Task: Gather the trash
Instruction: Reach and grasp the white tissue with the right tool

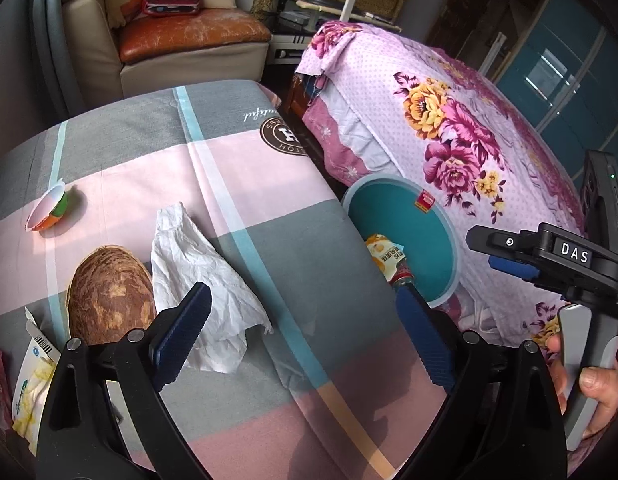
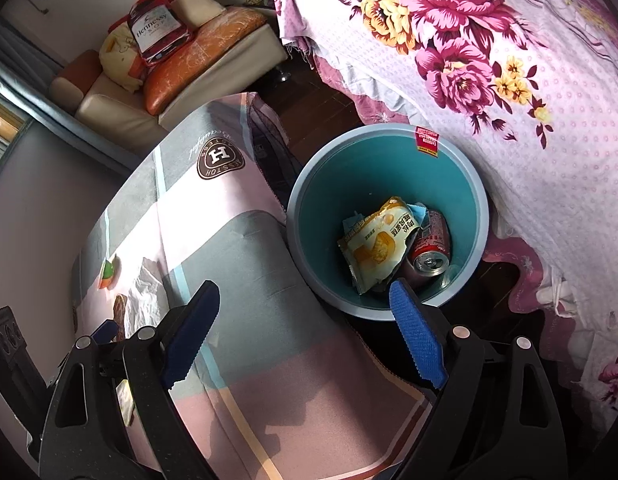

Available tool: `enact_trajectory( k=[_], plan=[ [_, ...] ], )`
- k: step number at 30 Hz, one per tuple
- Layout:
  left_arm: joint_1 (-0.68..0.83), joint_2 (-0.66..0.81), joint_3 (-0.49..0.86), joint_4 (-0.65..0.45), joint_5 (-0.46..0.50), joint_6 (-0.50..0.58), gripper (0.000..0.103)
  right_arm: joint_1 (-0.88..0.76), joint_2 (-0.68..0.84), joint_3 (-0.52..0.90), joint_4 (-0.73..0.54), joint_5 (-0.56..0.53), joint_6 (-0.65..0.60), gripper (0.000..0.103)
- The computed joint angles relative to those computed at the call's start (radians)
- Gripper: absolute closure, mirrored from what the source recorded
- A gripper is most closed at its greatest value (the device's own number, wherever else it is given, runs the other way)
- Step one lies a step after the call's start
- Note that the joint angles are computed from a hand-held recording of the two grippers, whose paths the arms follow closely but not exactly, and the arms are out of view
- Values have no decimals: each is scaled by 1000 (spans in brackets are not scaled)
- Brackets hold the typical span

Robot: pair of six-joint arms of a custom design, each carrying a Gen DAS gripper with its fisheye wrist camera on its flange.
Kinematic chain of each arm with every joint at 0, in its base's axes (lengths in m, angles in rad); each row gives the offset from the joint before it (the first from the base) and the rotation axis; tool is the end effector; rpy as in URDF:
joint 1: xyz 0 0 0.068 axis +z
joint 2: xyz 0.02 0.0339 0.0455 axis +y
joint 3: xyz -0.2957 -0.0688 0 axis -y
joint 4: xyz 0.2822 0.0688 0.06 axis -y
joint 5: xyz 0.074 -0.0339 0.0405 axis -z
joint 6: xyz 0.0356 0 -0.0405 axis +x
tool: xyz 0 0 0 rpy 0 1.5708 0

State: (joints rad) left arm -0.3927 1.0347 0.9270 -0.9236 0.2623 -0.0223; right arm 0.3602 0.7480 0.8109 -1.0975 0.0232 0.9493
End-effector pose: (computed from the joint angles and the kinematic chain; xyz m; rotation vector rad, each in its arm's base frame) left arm 0.1920 -0.0895 0.3040 0.5776 2.5629 -0.4884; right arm 0.1286 0.0475 0.2980 0.7836 2.5536 0.4223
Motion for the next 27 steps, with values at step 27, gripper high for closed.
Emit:
enact_trajectory(
  k=[27],
  plan=[
    [681,164,-7,-52,125,489,8,352,626,216,327,-97,59,20]
  ],
)
